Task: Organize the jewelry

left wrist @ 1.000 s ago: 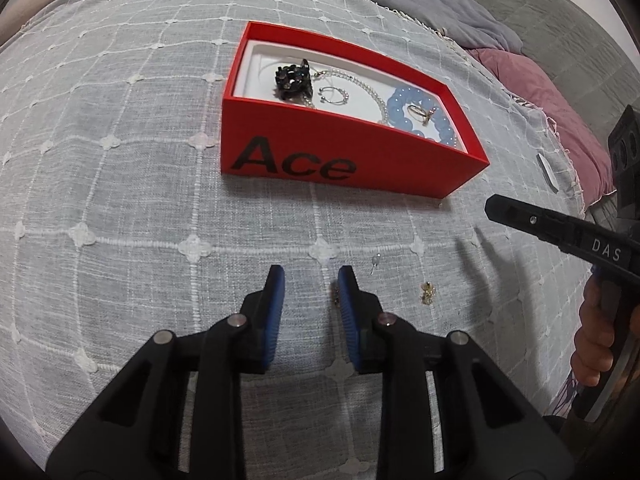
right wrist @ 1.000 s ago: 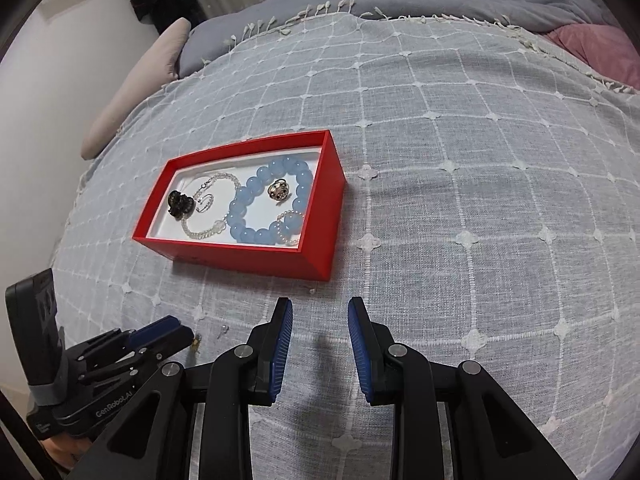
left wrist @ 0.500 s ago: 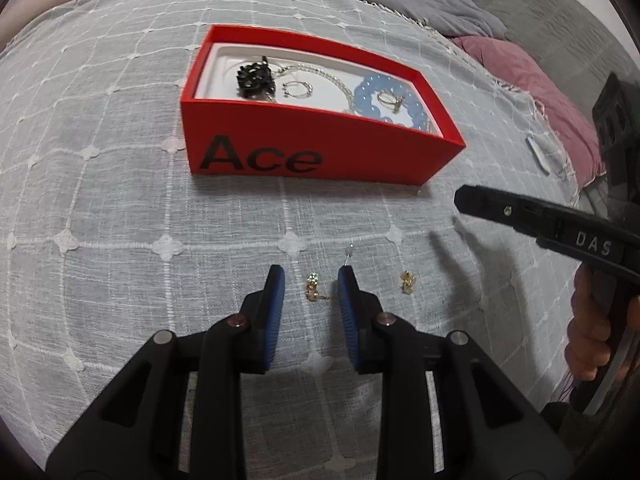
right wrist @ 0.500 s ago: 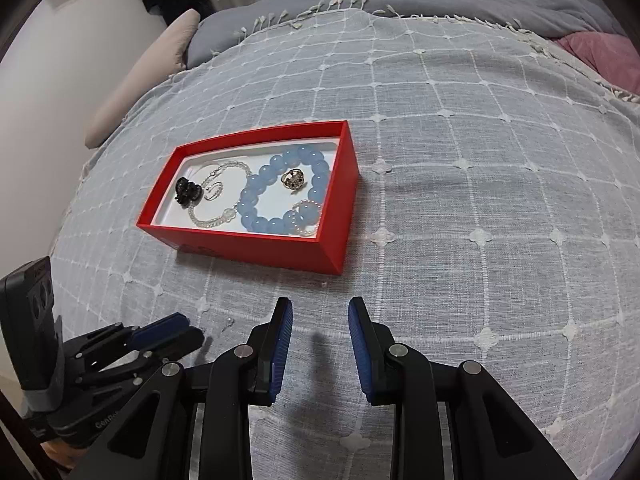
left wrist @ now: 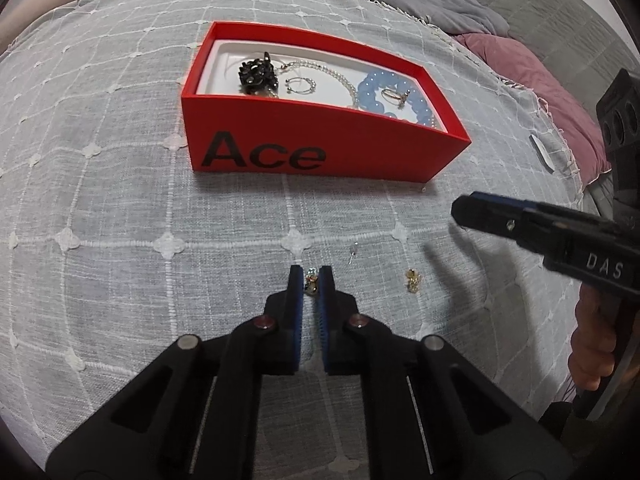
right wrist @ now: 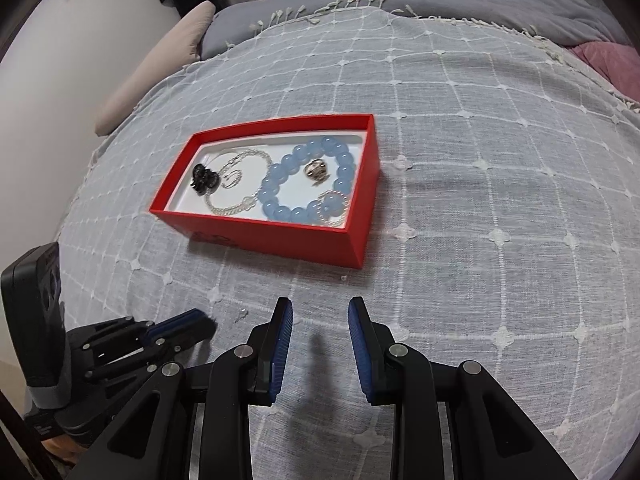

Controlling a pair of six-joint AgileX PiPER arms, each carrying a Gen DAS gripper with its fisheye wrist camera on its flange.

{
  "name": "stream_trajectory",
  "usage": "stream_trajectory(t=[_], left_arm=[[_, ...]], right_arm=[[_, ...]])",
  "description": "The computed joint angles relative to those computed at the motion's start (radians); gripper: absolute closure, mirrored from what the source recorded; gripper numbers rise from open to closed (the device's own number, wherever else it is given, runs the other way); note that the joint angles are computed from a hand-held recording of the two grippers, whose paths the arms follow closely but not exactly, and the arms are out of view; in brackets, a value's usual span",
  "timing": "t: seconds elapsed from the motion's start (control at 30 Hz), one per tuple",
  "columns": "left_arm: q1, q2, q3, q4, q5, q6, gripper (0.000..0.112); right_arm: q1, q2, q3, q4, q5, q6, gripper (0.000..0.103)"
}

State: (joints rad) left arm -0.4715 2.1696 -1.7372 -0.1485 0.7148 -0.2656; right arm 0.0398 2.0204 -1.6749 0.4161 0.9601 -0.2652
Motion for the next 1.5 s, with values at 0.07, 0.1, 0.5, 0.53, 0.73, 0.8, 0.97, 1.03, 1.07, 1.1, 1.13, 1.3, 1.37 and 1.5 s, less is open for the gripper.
stream_trajectory(t=[0.07, 0.1, 0.5, 0.53, 0.73, 0.8, 0.97, 1.03, 1.07, 1.1, 1.13, 1.3, 1.37, 1.5], left_arm=[[0.006, -0.008, 0.010, -0.007, -0.003, 0.004, 0.104], [0.007, -0.007, 0.006, -0.010, 0.000, 0.003, 0.104], [0.024, -0.026, 0.019, -0.025, -0.008, 0.009, 0.104], [0.024, -0.026, 0.020, -0.024, -0.009, 0.008, 0.104], [0.023, -0.014, -0.002, -0.027, 0.003, 0.010, 0.104], [0.026, -0.016, 0.001, -0.034, 0.003, 0.014, 0.104], [0.041, -0.021, 0.010, -0.066, 0.003, 0.037, 0.104], [0.045, -0.016, 0.003, -0.077, 0.016, 0.052, 0.104], [0.049, -0.017, 0.004, -0.078, 0.021, 0.058, 0.104], [0.048, -0.014, -0.001, -0.073, 0.027, 0.054, 0.104], [0.045, -0.010, -0.007, -0.066, 0.034, 0.050, 0.104], [0.034, 0.002, -0.024, -0.032, 0.052, 0.030, 0.104], [0.024, 0.009, -0.036, -0.008, 0.058, 0.012, 0.103], [0.016, 0.013, -0.046, 0.029, 0.065, -0.017, 0.101]], right_arm=[[-0.001, 0.009, -0.009, 0.035, 0.035, -0.031, 0.074], [0.000, 0.013, -0.013, 0.048, 0.052, -0.044, 0.074], [0.058, 0.038, -0.005, 0.013, 0.102, -0.014, 0.080], [0.061, 0.038, -0.002, 0.013, 0.100, -0.015, 0.081], [0.104, 0.036, 0.018, -0.050, 0.063, -0.001, 0.089], [0.120, 0.036, 0.021, -0.079, 0.048, 0.013, 0.092], [0.131, 0.026, 0.031, -0.097, 0.025, 0.017, 0.095], [0.132, 0.026, 0.031, -0.101, 0.022, 0.018, 0.095], [0.130, 0.025, 0.029, -0.100, 0.024, 0.016, 0.095], [0.128, 0.025, 0.027, -0.097, 0.023, 0.016, 0.095], [0.126, 0.024, 0.026, -0.095, 0.023, 0.016, 0.095], [0.118, 0.021, 0.019, -0.077, 0.025, 0.011, 0.095], [0.112, 0.018, 0.018, -0.063, 0.026, 0.002, 0.095], [0.099, 0.010, 0.019, -0.041, 0.027, -0.013, 0.095]])
